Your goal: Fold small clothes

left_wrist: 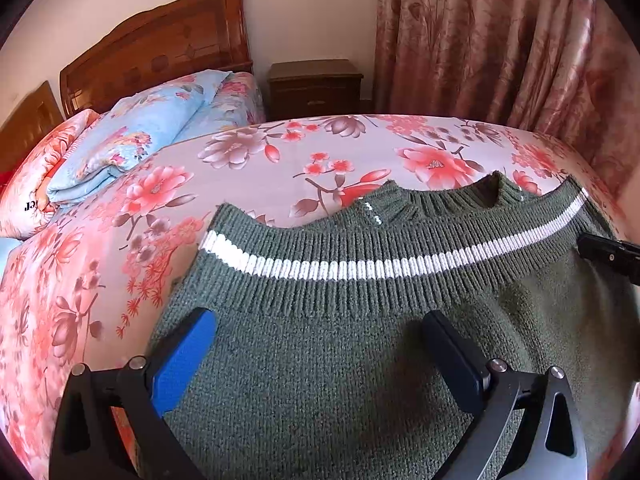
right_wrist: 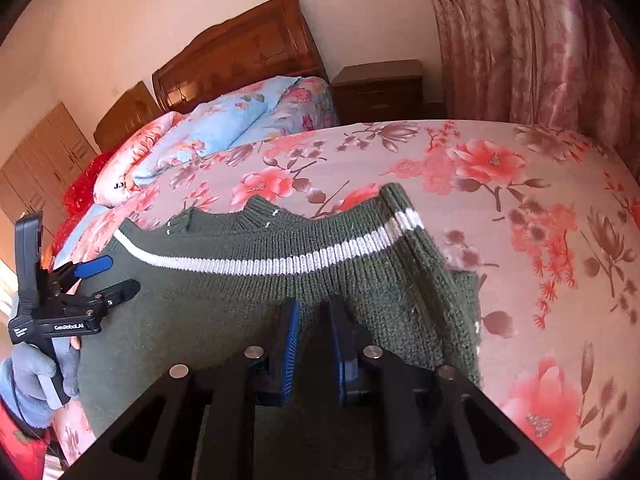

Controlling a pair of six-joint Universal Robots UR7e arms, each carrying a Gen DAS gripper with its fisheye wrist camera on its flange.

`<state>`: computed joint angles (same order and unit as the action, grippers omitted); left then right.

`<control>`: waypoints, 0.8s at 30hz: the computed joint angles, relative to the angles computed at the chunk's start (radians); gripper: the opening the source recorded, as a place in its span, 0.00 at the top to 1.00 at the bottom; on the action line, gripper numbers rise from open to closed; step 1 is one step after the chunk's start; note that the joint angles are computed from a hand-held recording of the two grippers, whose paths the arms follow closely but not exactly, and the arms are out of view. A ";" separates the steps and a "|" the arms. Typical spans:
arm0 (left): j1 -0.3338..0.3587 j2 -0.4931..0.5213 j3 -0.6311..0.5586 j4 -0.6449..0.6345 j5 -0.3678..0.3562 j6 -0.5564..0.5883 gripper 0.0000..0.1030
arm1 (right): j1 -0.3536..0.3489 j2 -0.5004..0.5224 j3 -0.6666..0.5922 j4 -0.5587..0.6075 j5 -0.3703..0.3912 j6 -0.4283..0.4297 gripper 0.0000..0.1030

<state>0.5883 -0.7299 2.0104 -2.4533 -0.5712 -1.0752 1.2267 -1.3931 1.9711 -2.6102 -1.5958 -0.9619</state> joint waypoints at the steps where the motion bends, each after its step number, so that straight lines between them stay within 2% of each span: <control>1: 0.001 0.000 -0.001 0.003 0.001 -0.001 0.00 | 0.001 -0.003 0.013 -0.023 -0.004 -0.011 0.86; 4: 0.001 -0.001 -0.002 0.006 0.003 -0.004 0.00 | 0.016 0.000 0.057 -0.125 -0.036 -0.053 0.86; 7: 0.002 -0.001 -0.005 0.014 0.003 -0.005 0.00 | 0.020 0.002 0.071 -0.162 -0.044 -0.070 0.86; 10: 0.003 -0.008 -0.004 0.016 -0.006 -0.006 0.00 | 0.022 -0.004 0.066 -0.146 -0.050 -0.044 0.86; 12: -0.017 -0.018 -0.005 0.063 -0.005 -0.072 0.00 | 0.057 -0.018 0.107 -0.211 -0.126 0.009 0.81; 13: -0.044 -0.025 0.013 0.027 -0.005 -0.094 0.00 | 0.066 -0.031 0.126 -0.224 -0.140 0.013 0.81; 15: -0.099 -0.018 0.047 -0.088 -0.020 -0.067 0.00 | 0.078 -0.087 0.196 -0.216 -0.118 -0.036 0.80; 18: -0.150 0.017 0.047 -0.057 -0.042 -0.092 0.00 | 0.081 -0.175 0.332 -0.235 -0.103 -0.192 0.79; 19: -0.150 0.031 0.047 -0.065 -0.089 -0.078 0.00 | 0.083 -0.183 0.365 -0.251 -0.125 -0.239 0.78; 20: -0.155 0.050 0.046 -0.035 -0.104 -0.091 0.00 | 0.077 -0.183 0.398 -0.298 -0.135 -0.287 0.78; 21: -0.174 0.057 0.051 -0.018 -0.076 -0.095 0.00 | 0.057 -0.200 0.449 -0.384 -0.103 -0.378 0.78; 22: -0.194 0.056 0.064 0.000 -0.062 -0.106 0.00 | 0.042 -0.209 0.476 -0.428 -0.083 -0.433 0.78; 23: -0.201 0.040 0.084 -0.012 -0.081 -0.118 0.00 | 0.019 -0.234 0.491 -0.430 -0.063 -0.482 0.78; 24: -0.205 0.027 0.100 -0.021 -0.090 -0.129 0.00 | 0.005 -0.255 0.484 -0.395 -0.052 -0.490 0.78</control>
<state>0.3831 -0.7027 2.1106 -2.4742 -0.6613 -1.2044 1.2320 -1.6482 2.4552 -3.0049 -1.6475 -1.4516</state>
